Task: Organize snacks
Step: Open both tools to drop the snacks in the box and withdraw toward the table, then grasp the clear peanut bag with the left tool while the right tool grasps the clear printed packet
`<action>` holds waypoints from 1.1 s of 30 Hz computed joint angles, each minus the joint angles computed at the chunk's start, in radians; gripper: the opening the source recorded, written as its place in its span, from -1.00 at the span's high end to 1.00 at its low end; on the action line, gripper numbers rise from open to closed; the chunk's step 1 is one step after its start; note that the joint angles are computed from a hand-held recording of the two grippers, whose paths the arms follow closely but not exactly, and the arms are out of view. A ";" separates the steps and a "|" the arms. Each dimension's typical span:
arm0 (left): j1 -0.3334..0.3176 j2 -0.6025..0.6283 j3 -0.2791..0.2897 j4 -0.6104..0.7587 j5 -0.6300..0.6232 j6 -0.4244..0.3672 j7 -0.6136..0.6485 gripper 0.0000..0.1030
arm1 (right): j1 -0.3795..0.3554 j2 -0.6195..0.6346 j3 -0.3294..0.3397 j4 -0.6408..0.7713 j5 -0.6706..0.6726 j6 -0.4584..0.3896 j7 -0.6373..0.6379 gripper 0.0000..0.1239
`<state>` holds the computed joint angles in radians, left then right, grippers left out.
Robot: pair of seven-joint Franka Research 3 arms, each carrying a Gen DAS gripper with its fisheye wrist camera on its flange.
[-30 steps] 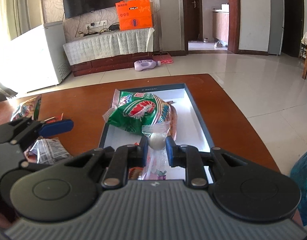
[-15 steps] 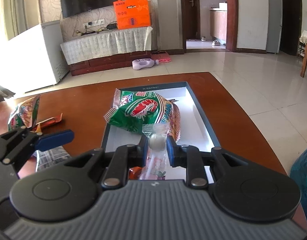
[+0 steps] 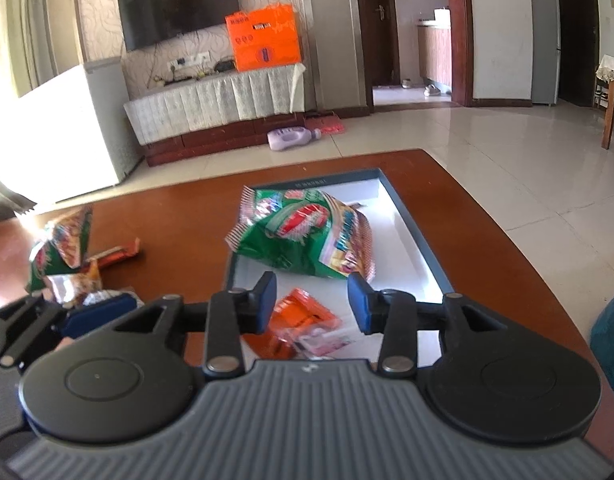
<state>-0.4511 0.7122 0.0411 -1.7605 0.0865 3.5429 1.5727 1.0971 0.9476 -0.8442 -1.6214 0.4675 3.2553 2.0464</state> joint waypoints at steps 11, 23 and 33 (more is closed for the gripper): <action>0.003 -0.112 0.097 -0.145 -0.149 0.030 0.093 -0.56 | -0.163 -0.089 0.284 0.060 -0.061 0.106 -0.232 0.32; 0.095 -0.137 0.109 -0.172 -0.208 -0.006 0.161 -0.58 | -0.197 0.042 0.339 0.341 -0.169 -0.104 -0.339 -0.06; 0.189 -0.038 0.052 -0.037 -0.091 -0.086 0.067 -0.58 | -0.234 0.209 0.264 0.614 -0.315 -0.284 -0.193 -0.09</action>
